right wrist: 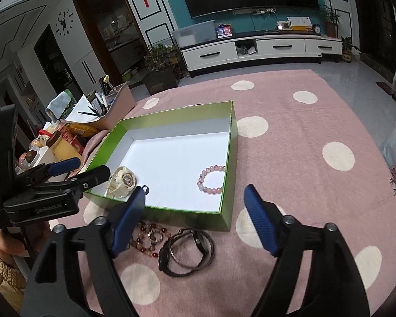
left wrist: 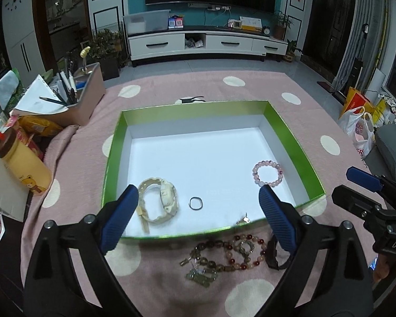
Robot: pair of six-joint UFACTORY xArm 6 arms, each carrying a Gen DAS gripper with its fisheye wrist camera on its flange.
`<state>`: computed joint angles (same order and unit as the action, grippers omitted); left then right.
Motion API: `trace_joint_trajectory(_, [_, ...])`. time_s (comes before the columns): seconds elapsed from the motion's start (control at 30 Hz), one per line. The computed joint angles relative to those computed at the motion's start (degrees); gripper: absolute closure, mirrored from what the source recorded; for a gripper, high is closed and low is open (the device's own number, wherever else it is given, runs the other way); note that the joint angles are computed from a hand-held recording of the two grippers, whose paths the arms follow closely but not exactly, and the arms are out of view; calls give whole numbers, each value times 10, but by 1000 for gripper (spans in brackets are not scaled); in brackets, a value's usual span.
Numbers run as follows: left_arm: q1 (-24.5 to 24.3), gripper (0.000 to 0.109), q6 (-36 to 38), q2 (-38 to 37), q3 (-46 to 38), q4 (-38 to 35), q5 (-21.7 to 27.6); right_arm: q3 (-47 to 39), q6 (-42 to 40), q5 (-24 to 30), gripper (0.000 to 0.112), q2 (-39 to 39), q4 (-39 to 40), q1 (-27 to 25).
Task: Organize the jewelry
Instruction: 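Open and withdraw both tools from the green box, then grasp the green jade charm bracelet with the left tool while the right tool grasps the brown bead bracelet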
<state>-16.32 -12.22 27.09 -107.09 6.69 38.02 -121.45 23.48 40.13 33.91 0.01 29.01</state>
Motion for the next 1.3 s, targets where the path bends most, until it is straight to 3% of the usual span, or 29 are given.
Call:
trace_joint_trajectory(0.33, [-6, 10, -73, -111, 161, 61, -43, 78, 6, -2, 20, -60, -55, 24])
trace_joint_trajectory(0.73, [-2, 9, -114, -178, 255, 73, -55, 144, 19, -14, 19, -102, -68, 36])
trace_joint_trajectory(1.0, [10, 8, -132, -211, 314, 57, -73, 184, 14, -28, 19, -124, -60, 41])
trace_joint_trajectory(1.3, [25, 8, -105, -239, 399, -8, -109, 236, -70, -71, 19, -138, 17, 52])
